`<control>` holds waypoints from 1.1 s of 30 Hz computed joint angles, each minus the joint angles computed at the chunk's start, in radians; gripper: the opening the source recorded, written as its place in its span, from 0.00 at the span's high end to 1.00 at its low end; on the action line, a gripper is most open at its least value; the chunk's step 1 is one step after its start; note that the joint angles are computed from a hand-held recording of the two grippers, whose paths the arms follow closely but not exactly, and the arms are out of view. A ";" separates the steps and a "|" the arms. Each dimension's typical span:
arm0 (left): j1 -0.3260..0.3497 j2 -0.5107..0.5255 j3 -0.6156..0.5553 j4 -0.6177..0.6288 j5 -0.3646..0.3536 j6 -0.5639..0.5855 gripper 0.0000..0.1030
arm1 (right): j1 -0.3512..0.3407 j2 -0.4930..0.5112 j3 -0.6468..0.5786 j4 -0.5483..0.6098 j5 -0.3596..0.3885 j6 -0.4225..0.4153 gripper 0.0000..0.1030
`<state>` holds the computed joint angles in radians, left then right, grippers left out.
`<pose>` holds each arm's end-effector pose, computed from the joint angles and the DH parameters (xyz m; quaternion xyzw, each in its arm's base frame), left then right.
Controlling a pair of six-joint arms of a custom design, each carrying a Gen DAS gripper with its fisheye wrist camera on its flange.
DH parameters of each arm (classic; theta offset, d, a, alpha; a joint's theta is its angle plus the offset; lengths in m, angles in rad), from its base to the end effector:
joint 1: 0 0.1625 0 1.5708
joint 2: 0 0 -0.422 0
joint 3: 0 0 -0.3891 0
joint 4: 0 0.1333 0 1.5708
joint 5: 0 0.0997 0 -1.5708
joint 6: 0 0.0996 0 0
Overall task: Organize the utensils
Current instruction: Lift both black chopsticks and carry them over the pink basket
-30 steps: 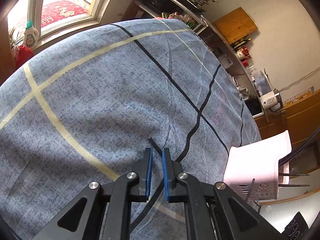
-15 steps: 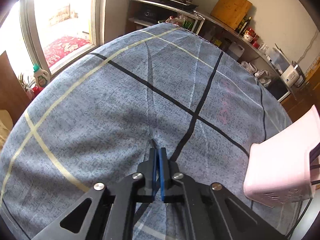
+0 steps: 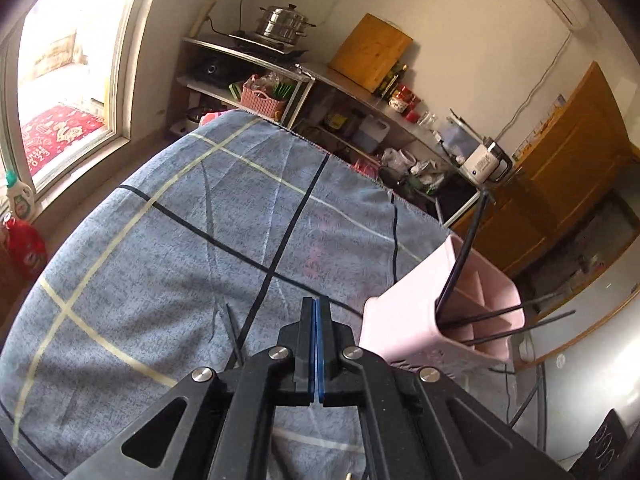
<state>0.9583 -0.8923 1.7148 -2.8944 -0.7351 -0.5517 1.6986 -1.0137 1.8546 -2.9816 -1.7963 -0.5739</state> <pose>-0.2037 -0.6502 0.1952 -0.0737 0.8881 -0.4054 0.2038 0.1890 -0.5997 0.2028 0.2980 -0.9064 0.2485 0.1671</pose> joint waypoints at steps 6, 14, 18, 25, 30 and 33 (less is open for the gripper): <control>0.061 0.011 -0.069 0.323 -0.004 -0.166 0.89 | -0.001 -0.022 0.031 -0.024 0.014 0.006 0.95; 0.125 0.097 -0.196 0.552 0.006 -0.263 0.85 | -0.016 -0.039 0.038 -0.025 0.031 0.014 0.95; 0.117 0.138 -0.246 0.600 0.058 -0.250 0.85 | -0.024 -0.039 0.034 -0.022 0.037 0.021 0.95; 0.100 0.150 -0.232 0.553 0.073 -0.153 0.95 | -0.022 -0.042 0.034 -0.036 0.040 0.026 0.95; 0.053 0.102 -0.141 0.343 0.059 -0.017 0.96 | -0.013 -0.054 0.037 -0.055 0.041 0.025 0.95; 0.014 0.063 -0.089 0.221 0.050 0.070 0.96 | -0.007 -0.061 0.037 -0.067 0.048 0.029 0.95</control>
<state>0.9725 -0.8290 1.6254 -2.6729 -0.6852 -0.4817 1.6919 -1.0742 1.8912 -3.0485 -1.7484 -0.5451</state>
